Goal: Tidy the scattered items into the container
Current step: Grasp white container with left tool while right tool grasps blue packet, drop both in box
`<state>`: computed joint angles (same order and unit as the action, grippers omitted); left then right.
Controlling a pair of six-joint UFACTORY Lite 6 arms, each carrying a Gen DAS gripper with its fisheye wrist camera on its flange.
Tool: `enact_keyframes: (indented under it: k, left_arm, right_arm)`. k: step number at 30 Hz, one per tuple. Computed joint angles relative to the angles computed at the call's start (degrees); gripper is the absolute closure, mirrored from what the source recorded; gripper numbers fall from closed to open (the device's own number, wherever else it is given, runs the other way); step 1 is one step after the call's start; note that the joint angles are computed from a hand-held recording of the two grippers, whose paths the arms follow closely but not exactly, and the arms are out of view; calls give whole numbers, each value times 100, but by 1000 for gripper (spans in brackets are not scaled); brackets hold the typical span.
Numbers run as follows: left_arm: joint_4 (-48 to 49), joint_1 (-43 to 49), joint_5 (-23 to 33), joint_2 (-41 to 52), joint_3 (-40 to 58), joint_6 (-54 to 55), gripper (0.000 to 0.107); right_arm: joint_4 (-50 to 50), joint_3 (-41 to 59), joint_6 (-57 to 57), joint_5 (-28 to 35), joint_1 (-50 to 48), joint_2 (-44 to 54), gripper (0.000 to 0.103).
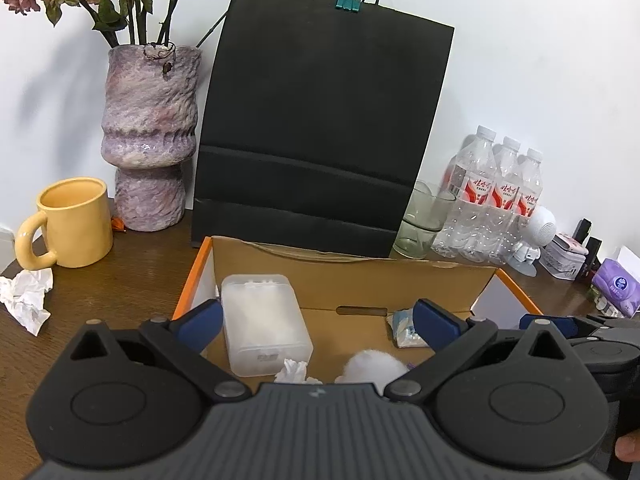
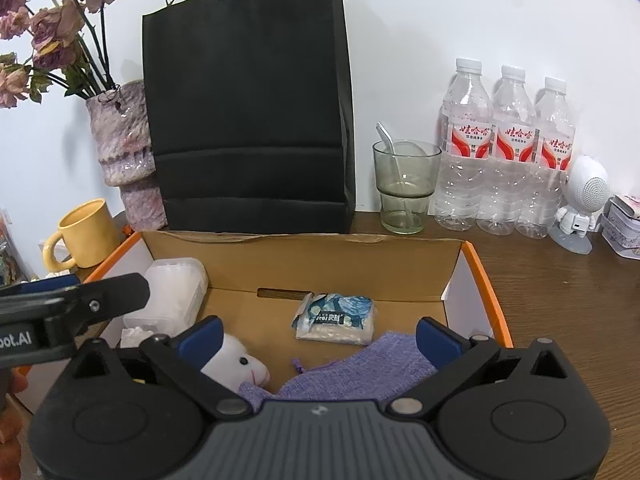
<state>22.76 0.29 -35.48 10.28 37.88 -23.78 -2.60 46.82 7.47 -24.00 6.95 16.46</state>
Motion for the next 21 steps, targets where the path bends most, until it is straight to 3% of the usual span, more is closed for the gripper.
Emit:
enact_keyframes:
  k: [8, 21]
  left_arm:
    - [171, 172, -22, -602, -513, -115, 4]
    - [1589, 1031, -2, -2432, -1992, -956, 4]
  right_arm:
    - [24, -478, -13, -27, -7, -527, 0]
    - [161, -2324, -193, -17, -82, -2627, 0]
